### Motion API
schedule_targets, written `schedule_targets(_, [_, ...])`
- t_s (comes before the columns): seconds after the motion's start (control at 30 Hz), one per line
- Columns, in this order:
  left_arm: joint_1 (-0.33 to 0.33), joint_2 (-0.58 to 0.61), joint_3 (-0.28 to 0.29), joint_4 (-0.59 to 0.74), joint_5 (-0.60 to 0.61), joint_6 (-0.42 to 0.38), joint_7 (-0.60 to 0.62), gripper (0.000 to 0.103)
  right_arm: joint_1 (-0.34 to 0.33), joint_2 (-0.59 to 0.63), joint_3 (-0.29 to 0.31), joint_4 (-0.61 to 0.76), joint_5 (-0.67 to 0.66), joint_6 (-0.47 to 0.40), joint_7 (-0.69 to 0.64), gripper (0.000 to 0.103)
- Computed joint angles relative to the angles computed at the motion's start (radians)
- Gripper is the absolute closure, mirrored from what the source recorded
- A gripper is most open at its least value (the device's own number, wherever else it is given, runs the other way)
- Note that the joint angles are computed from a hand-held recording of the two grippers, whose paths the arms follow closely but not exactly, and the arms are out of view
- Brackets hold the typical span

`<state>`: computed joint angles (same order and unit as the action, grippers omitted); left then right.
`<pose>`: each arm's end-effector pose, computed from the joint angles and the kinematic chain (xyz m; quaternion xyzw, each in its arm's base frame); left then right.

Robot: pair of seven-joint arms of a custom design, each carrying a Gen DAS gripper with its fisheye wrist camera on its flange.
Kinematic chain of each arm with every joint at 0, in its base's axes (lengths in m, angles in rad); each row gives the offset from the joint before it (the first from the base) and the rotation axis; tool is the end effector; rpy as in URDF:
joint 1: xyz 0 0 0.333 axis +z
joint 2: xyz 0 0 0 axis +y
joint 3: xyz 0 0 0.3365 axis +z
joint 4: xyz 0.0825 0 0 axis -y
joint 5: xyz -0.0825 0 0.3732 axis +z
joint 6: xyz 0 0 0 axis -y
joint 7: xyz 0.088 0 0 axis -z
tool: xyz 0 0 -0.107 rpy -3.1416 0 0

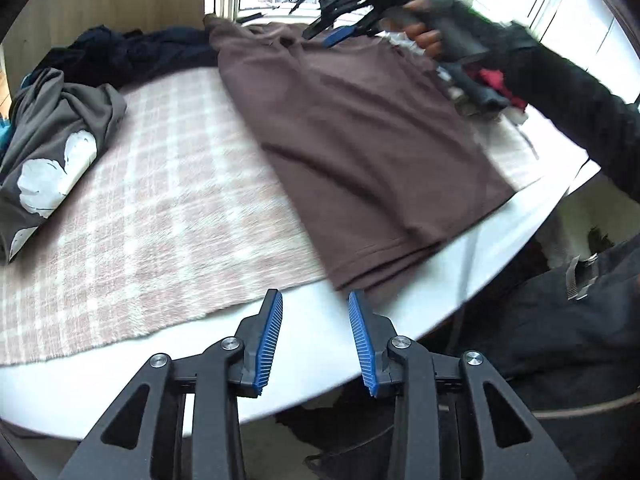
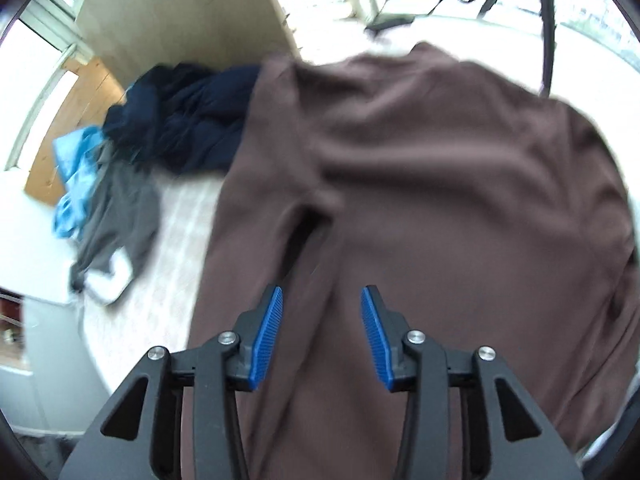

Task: Fold clothes

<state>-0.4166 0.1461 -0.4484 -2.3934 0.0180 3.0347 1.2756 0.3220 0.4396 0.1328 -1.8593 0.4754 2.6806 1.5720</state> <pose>0.3504 -0.4083 0.3485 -0.4655 0.8479 -0.2523 0.0251 0.6125 0.2733 0.3480 -0.6992 0.6705 0.0472 0.2435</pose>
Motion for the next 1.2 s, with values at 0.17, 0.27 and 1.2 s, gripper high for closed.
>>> schedule_targets(0.17, [-0.033,0.093,0.038,0.068,0.145,-0.027,0.010,0.070,0.050,0.040,-0.008,0.038,-0.051,-0.044,0.038,0.062])
schedule_targets(0.27, [0.001,0.125,-0.003,0.083,0.128,-0.012,0.042,0.072,0.062,0.055,-0.007,0.049,-0.067,-0.045,0.058,0.062])
schedule_targets(1.2, [0.145,0.113,-0.144,0.002,0.228,0.177,-0.064,0.101,0.057,0.088,0.008,0.061,-0.029,-0.032,0.077,0.093])
